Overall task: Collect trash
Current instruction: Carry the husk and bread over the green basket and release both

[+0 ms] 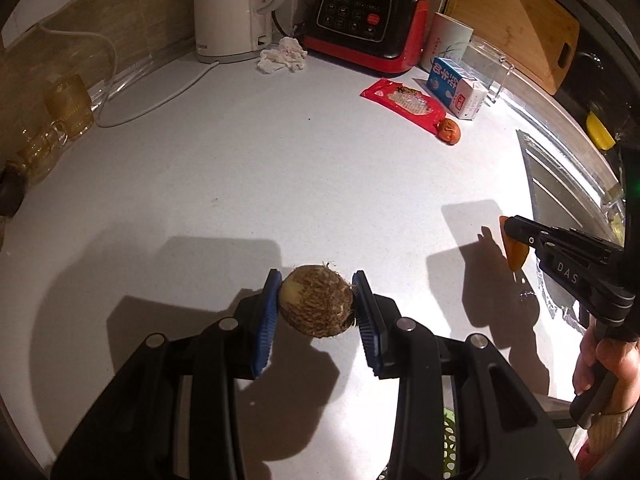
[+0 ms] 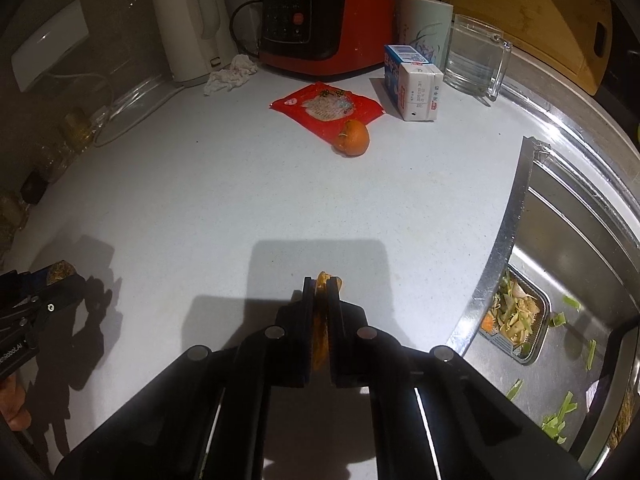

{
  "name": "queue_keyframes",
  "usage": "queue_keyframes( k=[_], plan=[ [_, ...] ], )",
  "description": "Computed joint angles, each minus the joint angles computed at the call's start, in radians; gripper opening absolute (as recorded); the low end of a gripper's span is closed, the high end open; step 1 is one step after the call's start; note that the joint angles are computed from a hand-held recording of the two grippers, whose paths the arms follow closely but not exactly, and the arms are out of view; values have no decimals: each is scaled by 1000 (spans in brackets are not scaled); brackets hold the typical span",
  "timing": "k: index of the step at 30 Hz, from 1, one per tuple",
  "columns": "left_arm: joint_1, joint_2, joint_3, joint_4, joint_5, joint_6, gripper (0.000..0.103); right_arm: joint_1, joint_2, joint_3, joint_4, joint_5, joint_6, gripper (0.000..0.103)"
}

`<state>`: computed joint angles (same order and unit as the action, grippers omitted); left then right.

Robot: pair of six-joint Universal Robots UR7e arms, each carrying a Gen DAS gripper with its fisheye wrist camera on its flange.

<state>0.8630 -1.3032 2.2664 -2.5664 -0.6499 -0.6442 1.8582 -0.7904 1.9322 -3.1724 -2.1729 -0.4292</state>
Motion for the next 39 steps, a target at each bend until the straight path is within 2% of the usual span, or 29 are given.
queue_keyframes(
  k=[4, 8, 15, 21, 26, 30, 32, 33, 39],
  plan=[
    [-49, -24, 27, 38, -21, -55, 36, 24, -84, 100, -9, 21, 24, 7],
    [-132, -41, 68, 128, -31, -158, 36, 54, -186, 232, -14, 28, 52, 7],
    [-281, -64, 157, 231, -122, -341, 36, 97, -311, 430, -12, 29, 93, 7],
    [-381, -41, 225, 280, -194, -475, 36, 80, -336, 551, -37, 44, 118, 7],
    [-435, -28, 274, 303, -257, -580, 36, 40, -294, 614, -75, 46, 123, 8],
    [-471, -29, 296, 333, -281, -637, 36, 21, -262, 638, -88, 52, 123, 18],
    [-482, -35, 305, 339, -290, -654, 36, 25, -261, 648, -97, 58, 123, 32],
    [-486, -34, 306, 343, -293, -661, 36, 32, -262, 652, -102, 53, 125, 36],
    [-504, -22, 319, 332, -309, -688, 36, 68, -329, 662, -101, 30, 130, 53]
  ],
)
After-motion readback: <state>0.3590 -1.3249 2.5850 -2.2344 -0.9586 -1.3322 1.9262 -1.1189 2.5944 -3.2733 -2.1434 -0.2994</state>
